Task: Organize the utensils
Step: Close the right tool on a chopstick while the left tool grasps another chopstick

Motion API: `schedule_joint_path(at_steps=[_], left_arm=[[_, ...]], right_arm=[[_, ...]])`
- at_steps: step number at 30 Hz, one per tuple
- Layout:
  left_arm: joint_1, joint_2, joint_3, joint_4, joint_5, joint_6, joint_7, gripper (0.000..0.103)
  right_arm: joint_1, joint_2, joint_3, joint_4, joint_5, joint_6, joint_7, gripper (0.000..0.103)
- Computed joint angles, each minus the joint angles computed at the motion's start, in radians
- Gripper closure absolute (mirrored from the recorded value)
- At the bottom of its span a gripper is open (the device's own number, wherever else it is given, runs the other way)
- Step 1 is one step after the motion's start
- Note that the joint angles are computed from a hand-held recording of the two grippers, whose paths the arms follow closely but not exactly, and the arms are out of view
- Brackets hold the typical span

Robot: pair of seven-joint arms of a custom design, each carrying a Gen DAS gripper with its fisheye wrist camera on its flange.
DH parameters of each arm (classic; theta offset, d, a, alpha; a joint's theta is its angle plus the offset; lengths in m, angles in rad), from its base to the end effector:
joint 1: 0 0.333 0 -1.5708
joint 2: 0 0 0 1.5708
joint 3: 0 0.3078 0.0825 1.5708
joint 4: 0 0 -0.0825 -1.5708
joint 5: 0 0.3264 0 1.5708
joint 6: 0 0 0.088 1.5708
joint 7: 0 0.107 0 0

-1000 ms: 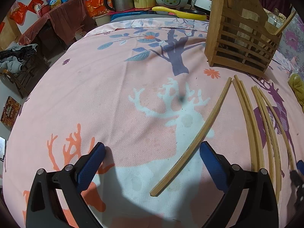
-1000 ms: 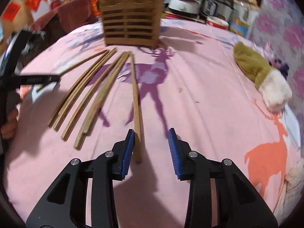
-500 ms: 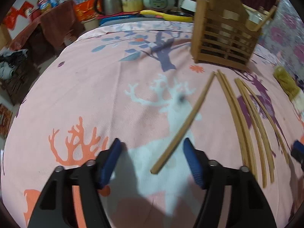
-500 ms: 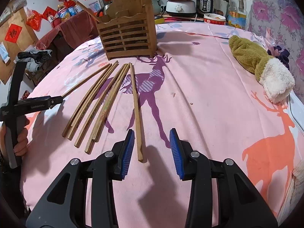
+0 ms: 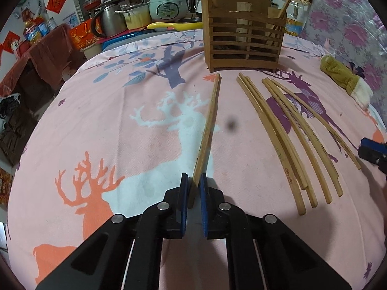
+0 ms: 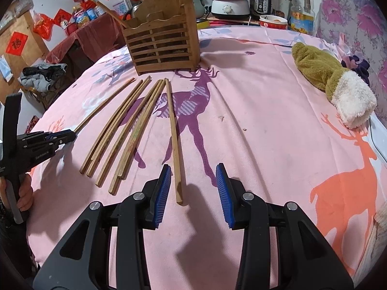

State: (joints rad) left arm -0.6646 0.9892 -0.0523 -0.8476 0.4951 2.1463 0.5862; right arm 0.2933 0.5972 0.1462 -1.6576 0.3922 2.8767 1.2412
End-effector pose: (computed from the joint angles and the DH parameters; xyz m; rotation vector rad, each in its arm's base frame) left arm 0.5955 -0.4676 0.3563 -2.0033 1.8289 -0.4557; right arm 0.6298 0.2507 0.3613 -2.0528 1.4050 -0.2459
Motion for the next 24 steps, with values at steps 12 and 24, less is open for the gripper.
schedule_joint_path(at_steps=[12, 24], left_arm=[[-0.007, 0.008, 0.005, 0.018, 0.003, -0.024, -0.008, 0.085], [-0.019, -0.054, 0.022, -0.084, 0.057, 0.05, -0.061, 0.097]], right_arm=[[0.079, -0.026, -0.074, -0.07, -0.098, 0.027, 0.03, 0.064], [0.068, -0.053, -0.055, -0.136, -0.12, 0.183, 0.044, 0.096]])
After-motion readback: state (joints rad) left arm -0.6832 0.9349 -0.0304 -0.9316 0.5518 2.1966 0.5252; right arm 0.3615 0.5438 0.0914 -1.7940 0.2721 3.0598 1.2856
